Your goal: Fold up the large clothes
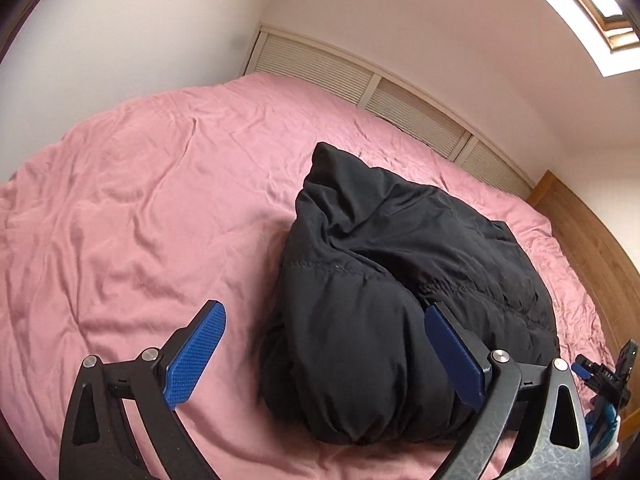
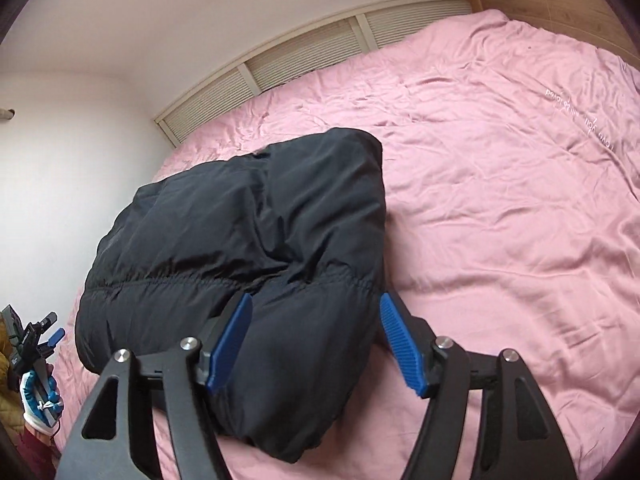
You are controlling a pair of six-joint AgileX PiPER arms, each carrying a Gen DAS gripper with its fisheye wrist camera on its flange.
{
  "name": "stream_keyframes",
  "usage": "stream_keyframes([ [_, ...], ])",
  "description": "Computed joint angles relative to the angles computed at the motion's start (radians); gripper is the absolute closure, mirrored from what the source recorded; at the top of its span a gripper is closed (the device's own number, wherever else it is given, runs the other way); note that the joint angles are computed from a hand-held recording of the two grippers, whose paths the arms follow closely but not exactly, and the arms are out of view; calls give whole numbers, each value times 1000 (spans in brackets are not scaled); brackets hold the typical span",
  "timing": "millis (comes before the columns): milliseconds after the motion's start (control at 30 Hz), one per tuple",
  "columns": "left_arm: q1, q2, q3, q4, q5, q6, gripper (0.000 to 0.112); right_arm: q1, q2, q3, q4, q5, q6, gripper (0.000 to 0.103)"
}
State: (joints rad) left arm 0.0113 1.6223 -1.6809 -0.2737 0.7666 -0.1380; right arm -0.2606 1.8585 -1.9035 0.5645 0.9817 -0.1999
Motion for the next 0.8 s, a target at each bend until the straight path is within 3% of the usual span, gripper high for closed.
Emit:
stream_keyframes([
  [133, -153, -97, 164, 307, -92, -237, 10, -19, -189, 217, 25, -30, -86, 28],
  [167, -194, -131, 200, 402, -85, -309, 10, -1, -235, 272, 21, -41, -78, 28],
  [267, -240, -210, 316, 469, -114, -359, 10, 56, -384, 462, -13, -103, -44, 27],
  [467, -364, -376, 470, 698, -33, -519, 10, 291, -648, 688, -332, -171, 285, 25],
  [633, -542, -507, 556, 941, 72, -695, 10, 557, -791, 747, -660, -122, 663, 23],
  [733, -649, -580, 591, 1012, 124, -754, 10, 695, -862, 767, -802, -58, 839, 22],
  [800, -754, -609, 605, 1107, 202, -829, 10, 770, -893, 772, -875, -15, 919, 22],
])
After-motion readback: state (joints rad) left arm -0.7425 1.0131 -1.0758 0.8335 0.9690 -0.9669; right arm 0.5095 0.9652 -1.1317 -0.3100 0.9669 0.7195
